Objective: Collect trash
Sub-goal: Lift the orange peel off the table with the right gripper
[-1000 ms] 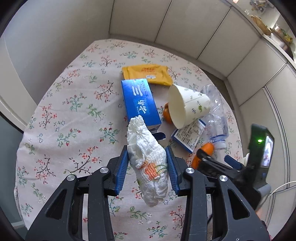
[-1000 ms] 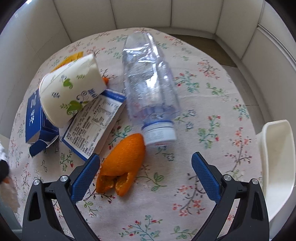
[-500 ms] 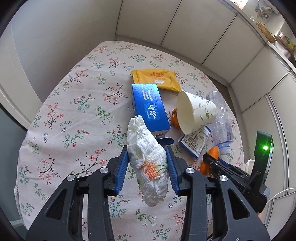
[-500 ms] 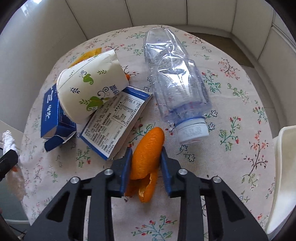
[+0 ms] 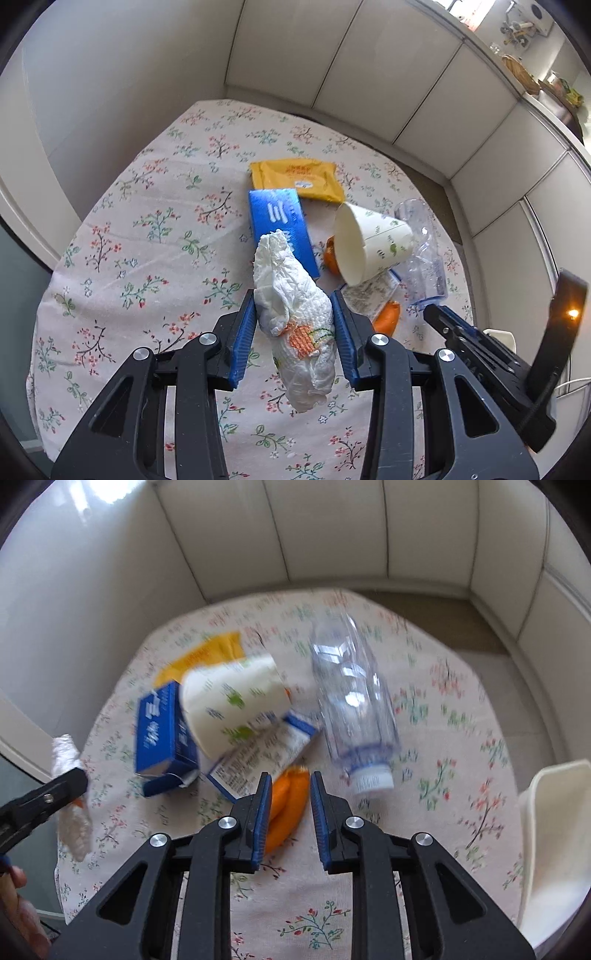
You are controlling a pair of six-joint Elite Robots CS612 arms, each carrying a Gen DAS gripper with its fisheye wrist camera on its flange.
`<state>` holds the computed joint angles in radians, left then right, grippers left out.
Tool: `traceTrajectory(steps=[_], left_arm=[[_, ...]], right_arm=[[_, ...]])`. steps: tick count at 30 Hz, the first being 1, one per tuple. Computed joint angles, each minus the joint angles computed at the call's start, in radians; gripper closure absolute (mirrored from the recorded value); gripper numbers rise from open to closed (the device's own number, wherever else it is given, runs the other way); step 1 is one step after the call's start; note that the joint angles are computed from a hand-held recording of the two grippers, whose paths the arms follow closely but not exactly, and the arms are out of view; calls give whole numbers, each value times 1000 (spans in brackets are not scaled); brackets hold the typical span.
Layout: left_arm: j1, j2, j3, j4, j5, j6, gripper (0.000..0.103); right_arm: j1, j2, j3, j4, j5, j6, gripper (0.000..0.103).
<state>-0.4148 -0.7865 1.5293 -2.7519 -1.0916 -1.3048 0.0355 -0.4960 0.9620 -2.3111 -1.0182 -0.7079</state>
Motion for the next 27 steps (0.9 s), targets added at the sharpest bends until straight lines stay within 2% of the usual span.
traceTrajectory(steps=[2, 5, 8, 9, 10, 11, 12, 16, 20, 22, 24, 25, 26, 27], left_arm=[[-3, -2, -1, -3, 13, 6, 65], [-6, -5, -3, -9, 29, 14, 65], [-6, -4, -5, -14, 30, 19, 65], [-6, -4, -5, -15, 27, 18, 65], [-6, -3, -5, -16, 23, 18, 65], [-5, -2, -5, -19, 18, 17, 65], [-5, -2, -4, -19, 16, 18, 65], [-1, -4, 3, -20, 4, 8, 64], [6, 1, 7, -40, -29, -2, 64], [6, 3, 5, -37, -32, 1, 64], [6, 3, 4, -35, -30, 5, 64], [5, 2, 5, -34, -28, 3, 64], [5, 2, 5, -32, -27, 2, 64], [5, 2, 5, -31, -25, 0, 64]], right_arm=[[-8, -7, 6, 1, 25, -1, 89], [-15, -13, 3, 13, 53, -10, 89], [-14, -6, -26, 94, 36, -3, 86], [-14, 5, -48, 135, 27, 21, 80], [-13, 17, -74, 180, 14, 45, 54], [-12, 27, -86, 196, 8, 70, 36], [-11, 37, -100, 208, 2, 95, 35], [9, 64, -123, 241, -58, 98, 35], [26, 75, -110, 211, -123, 83, 35], [26, 75, -96, 177, -112, 69, 34], [25, 72, -86, 157, -108, 49, 42], [24, 73, -88, 168, -92, 39, 63], [22, 78, -103, 207, -81, 28, 74], [19, 83, -117, 244, -68, 24, 76]])
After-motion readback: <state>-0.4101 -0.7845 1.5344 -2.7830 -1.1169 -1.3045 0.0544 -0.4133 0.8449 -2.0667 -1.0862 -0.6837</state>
